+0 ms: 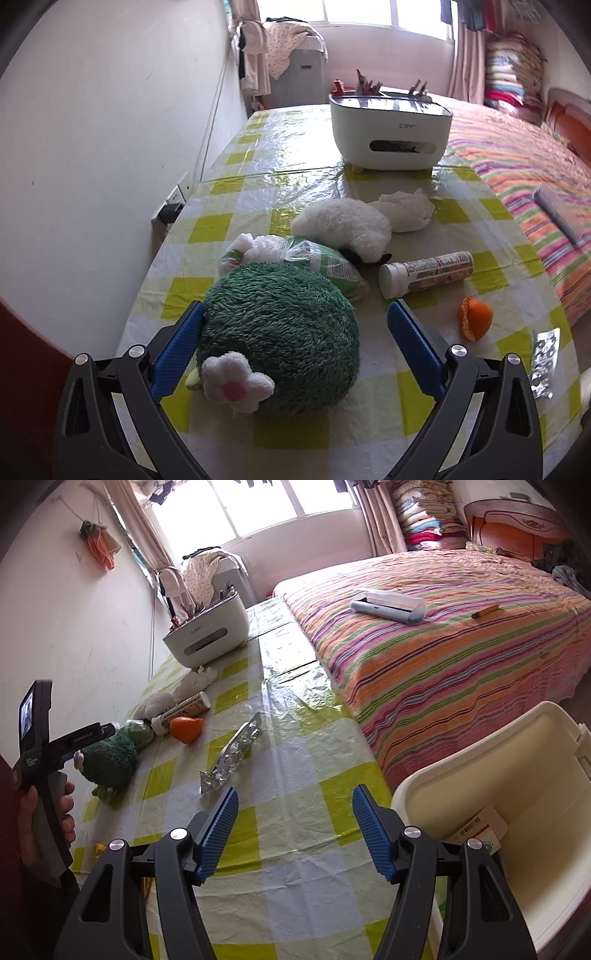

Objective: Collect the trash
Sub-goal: 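Move both tools back over the table toward the plush ball and foil pack, then grasp the green plush ball with the left tool while the right tool grasps the foil blister pack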

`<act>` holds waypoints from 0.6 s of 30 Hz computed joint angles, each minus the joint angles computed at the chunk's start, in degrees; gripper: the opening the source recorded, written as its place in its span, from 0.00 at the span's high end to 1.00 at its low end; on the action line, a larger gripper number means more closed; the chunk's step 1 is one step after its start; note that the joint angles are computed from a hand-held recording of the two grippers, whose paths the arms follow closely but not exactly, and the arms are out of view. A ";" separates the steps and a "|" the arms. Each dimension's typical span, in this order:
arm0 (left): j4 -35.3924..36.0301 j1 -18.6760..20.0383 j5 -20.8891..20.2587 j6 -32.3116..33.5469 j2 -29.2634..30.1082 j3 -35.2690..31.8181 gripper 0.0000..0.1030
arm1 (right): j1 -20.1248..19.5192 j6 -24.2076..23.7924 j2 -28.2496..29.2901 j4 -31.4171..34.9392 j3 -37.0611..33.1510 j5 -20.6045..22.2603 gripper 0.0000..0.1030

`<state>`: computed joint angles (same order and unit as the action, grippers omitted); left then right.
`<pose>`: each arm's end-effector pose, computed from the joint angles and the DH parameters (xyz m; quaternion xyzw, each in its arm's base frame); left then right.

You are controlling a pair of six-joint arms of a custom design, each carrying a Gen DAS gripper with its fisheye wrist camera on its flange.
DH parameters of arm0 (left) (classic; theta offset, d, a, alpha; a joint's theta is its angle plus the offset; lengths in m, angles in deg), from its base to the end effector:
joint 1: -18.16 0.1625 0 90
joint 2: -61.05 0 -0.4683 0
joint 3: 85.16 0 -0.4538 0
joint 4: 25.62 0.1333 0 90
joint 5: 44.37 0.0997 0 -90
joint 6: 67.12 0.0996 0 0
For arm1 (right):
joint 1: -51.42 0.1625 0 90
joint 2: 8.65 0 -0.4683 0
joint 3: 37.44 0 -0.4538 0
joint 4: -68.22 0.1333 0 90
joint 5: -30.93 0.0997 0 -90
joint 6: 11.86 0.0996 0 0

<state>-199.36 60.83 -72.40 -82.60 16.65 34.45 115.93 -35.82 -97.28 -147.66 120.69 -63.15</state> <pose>-0.2589 -0.5395 0.0199 0.1978 0.8326 -0.3219 0.4050 -0.0186 -0.3324 0.2336 -0.0286 -0.8805 0.4157 0.2260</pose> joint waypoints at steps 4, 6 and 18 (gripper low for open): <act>2.74 0.49 4.33 2.21 1.47 -1.31 0.07 | 1.79 0.13 2.45 -0.52 -0.77 -1.38 0.39; 9.43 1.53 4.05 -3.17 0.14 -1.83 0.07 | 2.62 0.18 3.53 -0.94 -1.17 -2.42 0.39; 2.61 5.49 -10.62 -4.12 -4.33 -0.14 0.22 | 4.83 0.44 7.41 -1.95 -2.76 -4.97 0.39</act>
<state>-196.75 66.32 -83.02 -86.72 12.32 34.31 120.76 -35.39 -89.87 -149.61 117.93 -68.12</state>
